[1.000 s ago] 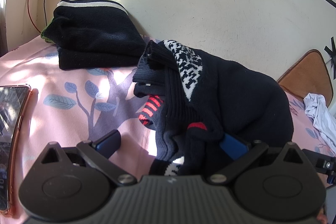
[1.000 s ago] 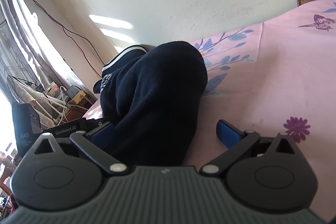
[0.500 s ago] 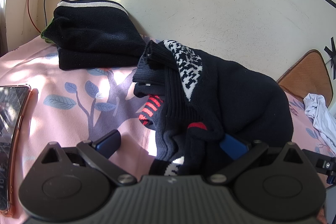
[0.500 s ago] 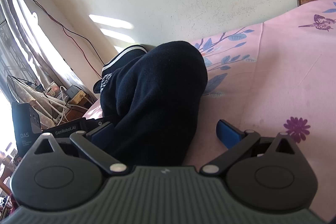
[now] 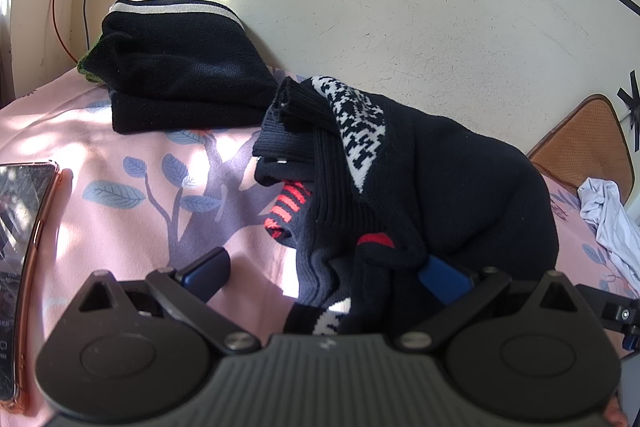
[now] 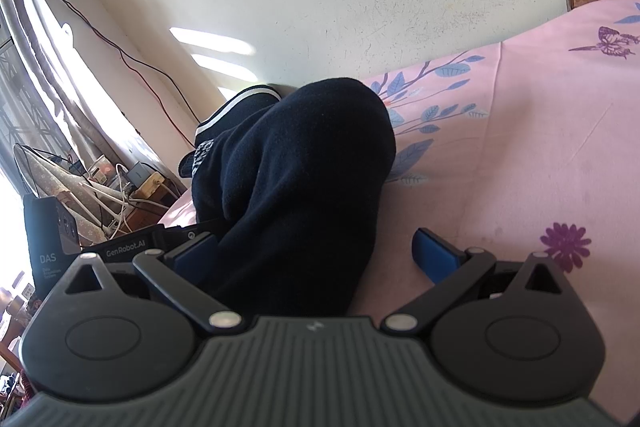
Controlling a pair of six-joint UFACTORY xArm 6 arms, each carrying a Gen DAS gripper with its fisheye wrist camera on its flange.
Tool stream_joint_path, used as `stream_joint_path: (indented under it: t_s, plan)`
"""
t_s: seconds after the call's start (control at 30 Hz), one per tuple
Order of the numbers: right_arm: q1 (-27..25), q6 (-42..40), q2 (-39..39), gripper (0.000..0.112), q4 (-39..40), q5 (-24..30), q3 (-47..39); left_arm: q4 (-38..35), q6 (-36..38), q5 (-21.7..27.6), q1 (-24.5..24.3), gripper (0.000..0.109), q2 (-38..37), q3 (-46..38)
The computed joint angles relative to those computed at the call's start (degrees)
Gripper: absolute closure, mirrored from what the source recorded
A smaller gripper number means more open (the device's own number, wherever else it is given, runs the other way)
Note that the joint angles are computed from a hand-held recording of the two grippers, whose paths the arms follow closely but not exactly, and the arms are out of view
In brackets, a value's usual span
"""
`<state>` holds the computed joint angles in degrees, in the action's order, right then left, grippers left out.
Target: Fold small clothes
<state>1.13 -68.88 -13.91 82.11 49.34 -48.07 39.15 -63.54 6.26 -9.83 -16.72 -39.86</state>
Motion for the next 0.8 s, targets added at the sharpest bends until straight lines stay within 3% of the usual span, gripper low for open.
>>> stream_joint_path:
  t_s: [0.67,0.7,0.8]
  plan:
    - [2.17,3.51,2.52,0.009,-1.48,-2.44,-2.97,-1.3,1.91,0.4,-0.38,0.006,0.05,-0.01]
    - [2.88,3.65,2.84,0.01,-1.9,-3.13,-3.37,-1.24,1.85,0.37,-0.37,0.006,0.06,-0.01]
    - [4.97,4.68,4.38,0.029,-3.47,-4.52,-4.98,-1.78,2.25,-0.13,-0.25,0.006,0.09,0.2]
